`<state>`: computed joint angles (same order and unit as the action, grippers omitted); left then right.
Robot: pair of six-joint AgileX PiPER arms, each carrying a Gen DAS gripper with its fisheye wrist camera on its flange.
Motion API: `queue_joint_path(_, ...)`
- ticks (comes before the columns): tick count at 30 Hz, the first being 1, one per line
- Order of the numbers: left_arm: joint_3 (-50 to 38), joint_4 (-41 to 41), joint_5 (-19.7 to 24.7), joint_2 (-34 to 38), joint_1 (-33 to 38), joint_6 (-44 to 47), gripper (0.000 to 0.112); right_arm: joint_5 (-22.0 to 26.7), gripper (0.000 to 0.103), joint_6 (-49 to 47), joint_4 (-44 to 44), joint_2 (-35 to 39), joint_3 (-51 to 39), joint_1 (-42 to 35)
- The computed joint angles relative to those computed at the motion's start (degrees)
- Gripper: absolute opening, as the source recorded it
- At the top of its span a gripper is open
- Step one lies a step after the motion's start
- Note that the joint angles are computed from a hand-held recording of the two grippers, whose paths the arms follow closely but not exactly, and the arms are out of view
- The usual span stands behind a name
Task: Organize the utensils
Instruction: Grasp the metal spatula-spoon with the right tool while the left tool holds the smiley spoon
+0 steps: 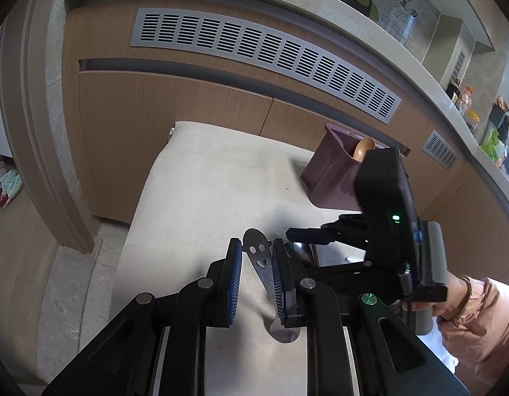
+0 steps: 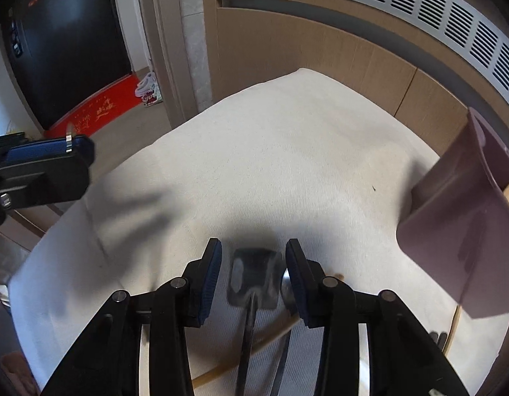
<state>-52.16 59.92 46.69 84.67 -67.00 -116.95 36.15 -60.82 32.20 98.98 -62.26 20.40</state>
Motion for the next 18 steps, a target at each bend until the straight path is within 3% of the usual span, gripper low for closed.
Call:
queue_joint_path(4, 0.1, -0.26, 0.24, -0.18, -0.21, -0.2, 0.019, 3.2, 0.044, -1.12, 0.35, 0.86, -0.73, -0.71)
queue_joint_path(7, -0.01, -0.38, 0.19, -0.03, -0.2, -0.32, 0.019, 2.18, 0.045, -5.08, 2.13, -0.96, 2.48, -1.44)
queue_joint_path(9, -0.32, -0.64, 0.11, 0.27, -0.09, -0.22, 0.019, 2.68, 0.041, -5.11, 1.81, -1.59, 3.06, -2.15)
queue_joint_path(10, -0.65, -0.9, 0.2, 0.52, -0.07, 0.07, 0.019, 2.98, 0.029, -3.7, 1.12, -1.7, 2.86, -2.49)
queue_joint_path(12, -1.41, -1.18, 0.85, 1.02, -0.35, 0.28, 0.019, 4.45, 0.029, -0.94, -0.06, -2.54, 2.66, -3.83)
queue_joint_path(15, -3.31, -1.83, 2.61, 1.97, -1.47, 1.2, 0.019, 3.6, 0.029, -4.0, 3.22, -7.0, 6.34, -7.61)
queue_joint_path(18, -6.48, -3.12, 4.49, 3.65, -2.62, 3.46, 0.018, 6.8, 0.029, -9.35, 8.31, -12.7, 9.92, -15.27)
